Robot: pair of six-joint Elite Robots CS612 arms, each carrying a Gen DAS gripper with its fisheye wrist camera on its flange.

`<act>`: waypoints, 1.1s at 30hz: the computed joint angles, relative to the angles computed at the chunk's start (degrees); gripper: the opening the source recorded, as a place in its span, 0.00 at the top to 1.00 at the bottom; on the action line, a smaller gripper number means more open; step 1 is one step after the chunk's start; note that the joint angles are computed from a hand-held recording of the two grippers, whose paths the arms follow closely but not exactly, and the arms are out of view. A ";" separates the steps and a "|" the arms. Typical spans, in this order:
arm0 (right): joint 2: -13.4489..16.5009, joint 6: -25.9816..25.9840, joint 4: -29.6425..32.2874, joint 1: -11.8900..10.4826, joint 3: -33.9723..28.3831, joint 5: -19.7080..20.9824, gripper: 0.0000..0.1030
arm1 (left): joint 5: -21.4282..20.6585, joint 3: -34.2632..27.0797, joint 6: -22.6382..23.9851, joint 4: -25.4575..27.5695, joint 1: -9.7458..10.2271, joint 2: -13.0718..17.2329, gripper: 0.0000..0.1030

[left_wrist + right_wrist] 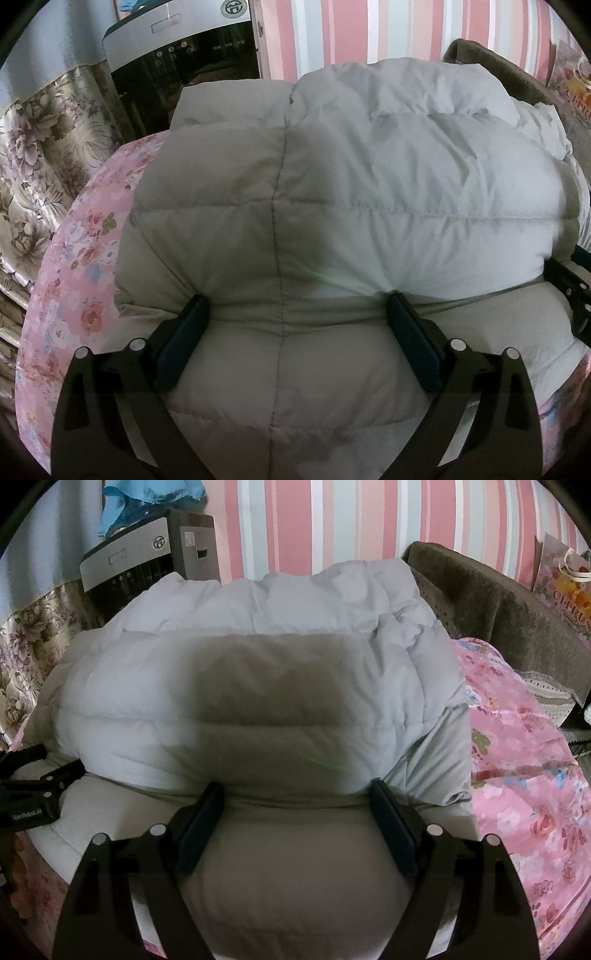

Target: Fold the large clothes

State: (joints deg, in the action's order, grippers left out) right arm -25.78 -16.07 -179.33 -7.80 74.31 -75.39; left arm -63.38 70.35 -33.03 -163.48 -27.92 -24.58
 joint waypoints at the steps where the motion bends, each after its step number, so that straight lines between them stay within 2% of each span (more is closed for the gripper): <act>1: 0.02 0.00 0.09 0.02 -0.05 -0.07 0.21 | -0.03 -0.03 0.00 0.03 0.04 0.02 0.06; 6: -0.30 0.47 0.37 -0.28 0.23 1.32 0.20 | 2.15 0.45 1.32 -0.72 -0.38 -0.22 0.06; 8: -1.22 1.29 -0.18 -0.89 1.43 3.66 0.20 | 3.80 1.08 1.27 -0.25 -0.86 -0.84 0.06; 11: -2.91 4.14 -4.72 -2.58 4.36 9.16 0.19 | 3.87 2.72 1.12 -1.46 -1.31 -2.11 0.06; 12: -3.63 5.46 -7.05 -3.33 5.58 10.57 0.15 | 3.84 3.68 1.31 -2.90 -1.59 -2.73 0.06; 14: -4.71 7.18 -9.44 -4.27 7.22 10.63 0.09 | 4.79 4.86 1.78 -4.84 -2.23 -3.52 0.06; 16: -5.44 9.44 -10.76 -5.33 8.46 10.64 0.09 | 5.24 6.32 2.40 -8.29 -3.04 -4.35 0.05; 20: -5.47 13.88 -8.64 -6.96 9.20 10.83 0.08 | 3.38 5.72 3.30 -11.23 -4.02 -4.06 0.03; 23: -5.19 15.34 -6.20 -7.59 9.62 10.71 0.08 | 1.46 3.65 2.94 -9.25 -4.04 -2.97 0.03; 28: -4.45 16.92 -5.13 -7.99 9.82 13.50 0.08 | -0.45 -0.42 1.81 -4.20 -4.14 -0.53 0.03; 33: -3.64 17.55 -4.31 -7.69 9.05 15.60 0.08 | -1.66 -1.29 1.00 -3.28 -3.64 0.24 0.03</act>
